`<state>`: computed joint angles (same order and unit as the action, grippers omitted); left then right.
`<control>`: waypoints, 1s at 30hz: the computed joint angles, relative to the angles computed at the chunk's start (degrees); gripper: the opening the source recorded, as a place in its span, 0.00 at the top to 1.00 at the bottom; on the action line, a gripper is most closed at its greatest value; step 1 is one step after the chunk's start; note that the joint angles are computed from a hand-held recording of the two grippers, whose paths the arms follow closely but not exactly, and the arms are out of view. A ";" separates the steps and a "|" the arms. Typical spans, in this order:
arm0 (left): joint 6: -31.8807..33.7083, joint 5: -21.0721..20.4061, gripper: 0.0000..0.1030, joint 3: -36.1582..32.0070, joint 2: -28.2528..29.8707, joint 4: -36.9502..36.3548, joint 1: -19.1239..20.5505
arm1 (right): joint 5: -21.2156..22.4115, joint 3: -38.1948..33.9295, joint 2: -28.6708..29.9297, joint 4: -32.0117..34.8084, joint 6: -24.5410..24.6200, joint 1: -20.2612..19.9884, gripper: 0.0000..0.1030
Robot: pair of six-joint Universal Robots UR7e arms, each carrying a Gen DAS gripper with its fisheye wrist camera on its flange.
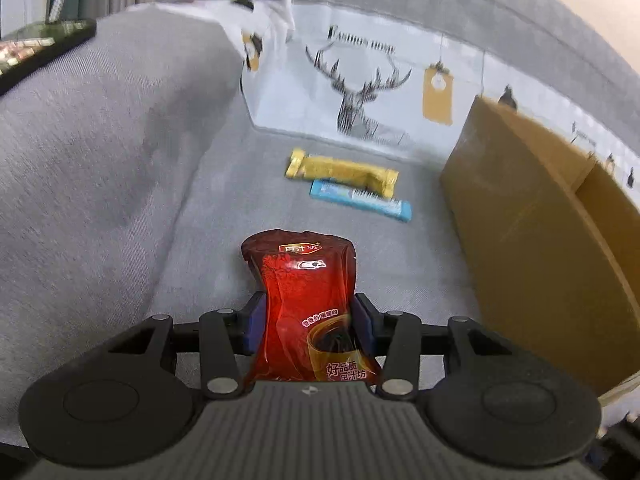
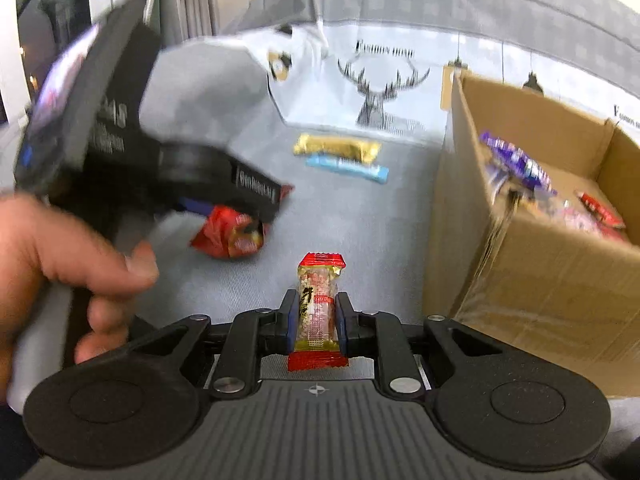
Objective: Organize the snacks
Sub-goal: 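Carry the red coffee packet with the left tool while the right tool carries the wafer packet over the box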
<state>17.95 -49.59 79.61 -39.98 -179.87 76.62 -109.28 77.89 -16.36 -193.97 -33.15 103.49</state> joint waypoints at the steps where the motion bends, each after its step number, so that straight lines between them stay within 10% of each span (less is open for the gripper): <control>1: 0.59 -0.46 0.51 0.54 -0.26 -1.35 -0.11 | 0.66 0.50 -0.44 -1.04 -0.10 0.15 0.80; 20: 8.86 -8.17 0.51 17.52 -6.85 -19.17 -6.26 | 11.84 7.67 -10.87 -25.53 -0.71 -4.92 0.80; 30: 4.54 -6.76 0.51 18.51 -8.27 -14.37 -9.17 | 5.88 4.01 -9.23 -30.10 10.35 -8.83 0.80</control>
